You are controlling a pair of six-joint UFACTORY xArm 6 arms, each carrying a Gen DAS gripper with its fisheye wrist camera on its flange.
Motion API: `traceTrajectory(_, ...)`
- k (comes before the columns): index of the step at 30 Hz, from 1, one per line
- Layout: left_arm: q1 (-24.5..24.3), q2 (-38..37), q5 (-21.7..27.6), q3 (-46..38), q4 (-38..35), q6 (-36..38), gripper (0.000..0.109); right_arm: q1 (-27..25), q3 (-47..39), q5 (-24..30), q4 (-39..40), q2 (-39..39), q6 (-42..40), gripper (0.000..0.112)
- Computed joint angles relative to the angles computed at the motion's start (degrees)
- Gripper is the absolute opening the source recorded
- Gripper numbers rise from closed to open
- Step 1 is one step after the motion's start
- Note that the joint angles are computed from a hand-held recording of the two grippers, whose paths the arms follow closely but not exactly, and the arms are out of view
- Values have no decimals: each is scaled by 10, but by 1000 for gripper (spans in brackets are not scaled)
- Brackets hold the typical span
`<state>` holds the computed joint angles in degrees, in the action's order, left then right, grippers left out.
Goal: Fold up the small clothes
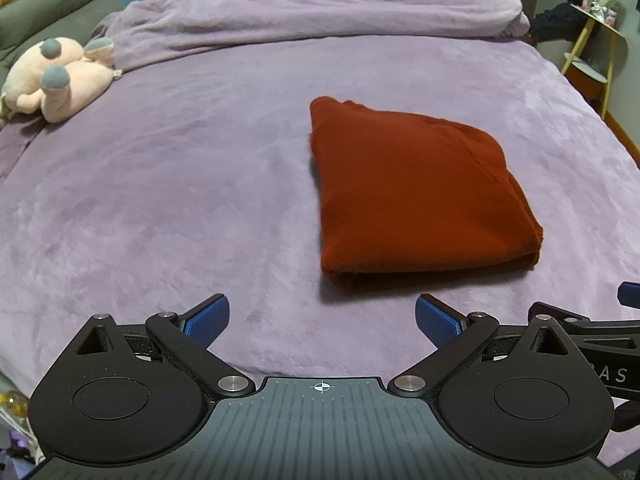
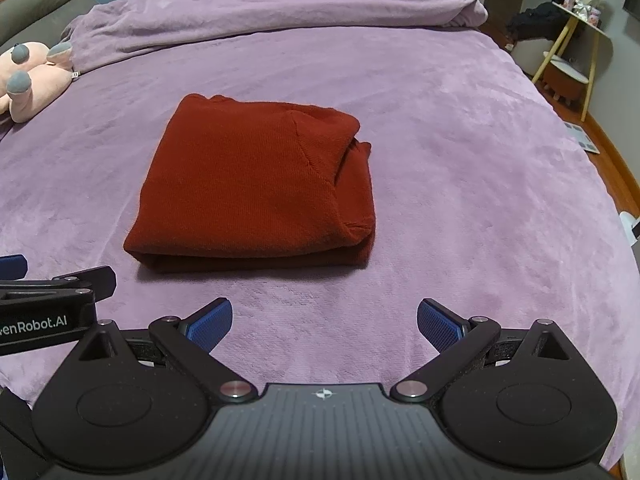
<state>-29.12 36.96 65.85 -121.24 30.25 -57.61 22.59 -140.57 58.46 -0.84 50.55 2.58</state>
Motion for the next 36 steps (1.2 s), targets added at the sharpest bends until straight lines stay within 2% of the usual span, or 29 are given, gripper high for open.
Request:
traceTrajectory(11, -1, 0, 3, -2, -2, 0, 102, 1, -5, 5, 1, 1, 2, 99)
traceTrajectory(27, 1, -4, 2, 5, -12, 5, 102, 2, -81, 49, -7, 42, 13, 99)
traceTrajectory(36, 3, -5, 7, 7, -14, 3, 102, 1, -81, 50, -5, 41, 16, 99)
